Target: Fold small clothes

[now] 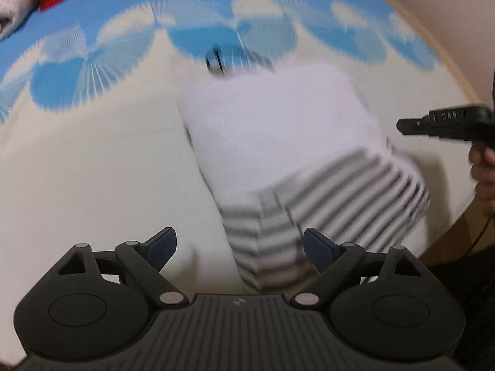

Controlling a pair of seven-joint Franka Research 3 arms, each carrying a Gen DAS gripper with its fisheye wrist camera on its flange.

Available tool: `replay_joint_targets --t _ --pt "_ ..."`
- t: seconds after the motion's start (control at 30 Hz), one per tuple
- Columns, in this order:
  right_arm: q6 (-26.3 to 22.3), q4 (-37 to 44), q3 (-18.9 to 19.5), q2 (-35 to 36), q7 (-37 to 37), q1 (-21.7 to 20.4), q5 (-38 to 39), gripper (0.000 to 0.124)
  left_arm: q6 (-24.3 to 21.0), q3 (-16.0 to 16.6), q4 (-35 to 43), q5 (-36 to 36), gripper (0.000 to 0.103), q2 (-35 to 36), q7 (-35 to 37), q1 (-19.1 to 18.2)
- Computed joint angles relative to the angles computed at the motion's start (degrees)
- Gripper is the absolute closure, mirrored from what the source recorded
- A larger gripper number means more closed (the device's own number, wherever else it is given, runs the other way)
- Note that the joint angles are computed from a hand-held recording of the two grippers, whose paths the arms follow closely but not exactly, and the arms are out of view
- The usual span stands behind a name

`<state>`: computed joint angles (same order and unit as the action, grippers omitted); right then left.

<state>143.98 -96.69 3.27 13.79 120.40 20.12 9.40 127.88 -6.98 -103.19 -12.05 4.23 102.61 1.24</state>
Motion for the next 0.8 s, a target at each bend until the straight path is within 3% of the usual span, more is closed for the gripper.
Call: replay_joint_targets --t 0.07,0.13,0.2,0.33,0.43,0.47,0.5,0.53,0.57,0.6,0.7,0.8 --pt "6.8 -1.0 0.8 0.3 -0.6 -0.8 4.2 0.092 -0.2 0.3 4.1 -4.3 0.011 3.1 0.7 1.1" --pt "8.2 0.3 2.9 1.9 -5.6 -2.2 10.0 0.07 -0.5 -0.1 7.4 -8.3 0.01 6.4 0.4 2.3" --pt "4.4 3.7 3.4 4.7 -8.8 -2.2 11.0 0.064 -2.1 -0.6 10.7 -11.2 0.01 10.4 -1.8 3.6" --pt "-4.7 10.3 0.8 9.5 -6.7 0.7 4.5 0.062 -6.6 -2.3 16.1 -14.8 0.01 17.6 -6.8 5.9" --pt "-5.4 11.8 0.6 11.2 -5.0 1.0 4.7 0.062 -6.7 -4.0 17.2 -17.6 0.01 20.5 -7.3 7.6" --pt "-5.4 12.2 0.6 11.5 -5.0 1.1 4.7 0.063 -6.4 -4.6 17.5 -18.8 0.01 21.3 -7.3 8.1" --pt "-5.0 12.0 0.8 11.5 -5.4 1.0 4.8 0.072 -6.1 -5.2 17.9 -19.8 0.012 22.0 -7.2 8.5" --pt "-4.6 12.1 1.1 11.7 -5.8 0.9 5.5 0.092 -5.3 -5.7 17.9 -20.9 0.015 22.4 -6.4 9.0" --pt "-4.0 12.3 1.6 12.1 -6.2 0.7 6.6 0.101 -3.9 -6.1 17.5 -21.4 0.019 22.5 -5.5 9.1" --pt "-3.7 12.6 1.7 12.2 -6.1 0.7 7.1 0.112 -2.6 -6.1 16.9 -21.0 0.03 22.1 -5.3 8.8" --pt "-1.8 12.8 0.5 12.1 -3.1 2.3 5.0 0.118 1.7 -6.2 14.8 -20.7 0.061 19.4 -4.4 8.6" --pt "4.0 13.2 1.0 12.4 -1.9 2.8 5.9 0.119 6.2 -6.5 13.9 -21.0 0.063 16.5 1.7 9.0"
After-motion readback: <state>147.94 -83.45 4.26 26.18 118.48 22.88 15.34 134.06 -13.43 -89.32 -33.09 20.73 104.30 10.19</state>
